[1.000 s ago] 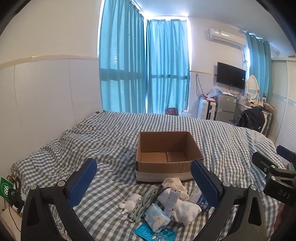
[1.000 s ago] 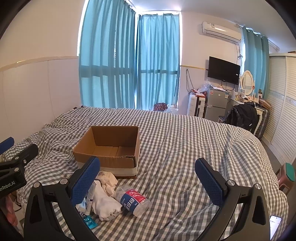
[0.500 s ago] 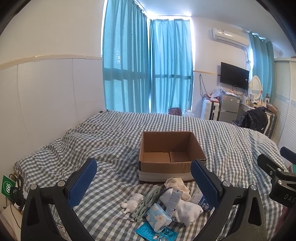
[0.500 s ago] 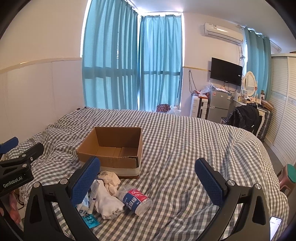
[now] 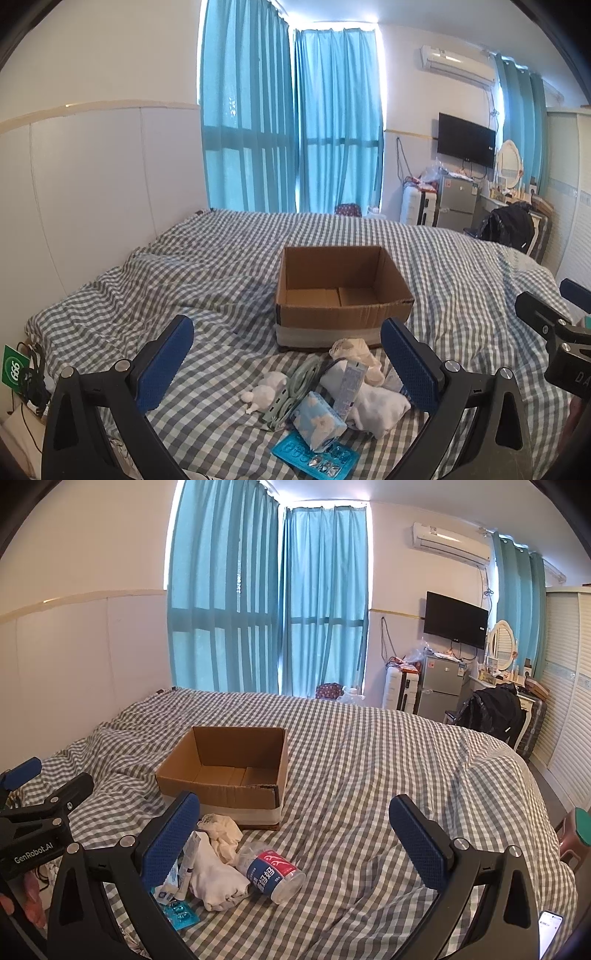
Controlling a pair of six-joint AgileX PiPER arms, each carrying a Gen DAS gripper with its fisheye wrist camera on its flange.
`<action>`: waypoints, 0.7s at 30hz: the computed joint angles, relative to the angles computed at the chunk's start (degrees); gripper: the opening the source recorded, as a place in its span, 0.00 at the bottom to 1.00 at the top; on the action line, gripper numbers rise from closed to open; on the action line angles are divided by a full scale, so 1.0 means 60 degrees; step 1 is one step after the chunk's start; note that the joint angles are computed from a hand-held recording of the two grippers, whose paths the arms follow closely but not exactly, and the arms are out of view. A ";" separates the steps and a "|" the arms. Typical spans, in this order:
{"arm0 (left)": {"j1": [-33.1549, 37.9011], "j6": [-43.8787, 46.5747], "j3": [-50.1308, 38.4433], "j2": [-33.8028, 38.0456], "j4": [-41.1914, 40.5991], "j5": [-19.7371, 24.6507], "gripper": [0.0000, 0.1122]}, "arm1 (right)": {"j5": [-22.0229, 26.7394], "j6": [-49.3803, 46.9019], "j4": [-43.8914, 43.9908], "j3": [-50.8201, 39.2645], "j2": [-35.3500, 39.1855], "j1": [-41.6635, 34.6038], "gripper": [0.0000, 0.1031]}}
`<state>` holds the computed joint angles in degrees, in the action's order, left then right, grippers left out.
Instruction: Organize objects
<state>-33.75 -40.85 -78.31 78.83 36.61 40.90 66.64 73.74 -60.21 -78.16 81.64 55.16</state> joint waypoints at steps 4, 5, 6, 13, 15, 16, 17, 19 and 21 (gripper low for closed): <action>0.0221 0.0212 0.0176 0.0329 -0.0269 -0.0015 0.92 | -0.0497 -0.0134 0.0367 0.0193 0.0093 -0.0361 1.00; 0.0303 0.0263 0.0295 0.0358 -0.0342 -0.0090 0.92 | -0.0704 -0.0167 0.0503 0.0309 0.0131 -0.0517 1.00; 0.0332 0.0278 0.0407 0.0464 -0.0399 -0.0103 0.92 | -0.0880 -0.0211 0.0629 0.0406 0.0170 -0.0667 1.00; 0.0123 0.0352 0.1091 0.1306 -0.0425 -0.0121 0.91 | -0.2368 -0.0858 0.1929 0.1119 0.0804 -0.2039 1.00; 0.0126 0.0570 0.1131 0.1660 -0.0660 -0.0113 0.91 | -0.2863 -0.1128 0.2357 0.1316 0.1056 -0.2419 1.00; 0.0159 0.0734 0.1132 0.1873 -0.0838 -0.0119 0.89 | -0.3028 -0.1329 0.2603 0.1329 0.1219 -0.2599 0.99; 0.0187 0.0859 0.1110 0.2050 -0.0967 -0.0116 0.87 | -0.3251 -0.1544 0.2877 0.1375 0.1389 -0.2773 0.98; 0.0227 0.1140 0.1054 0.2402 -0.1255 -0.0102 0.84 | -0.3616 -0.2000 0.3392 0.1391 0.1645 -0.3053 0.96; 0.0225 0.1238 0.1126 0.2553 -0.1374 -0.0326 0.84 | -0.3853 -0.2413 0.3804 0.1292 0.1959 -0.3251 0.95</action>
<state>-32.40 -33.42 -71.55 94.14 28.37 38.95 43.52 59.27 -37.39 -70.41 93.39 35.65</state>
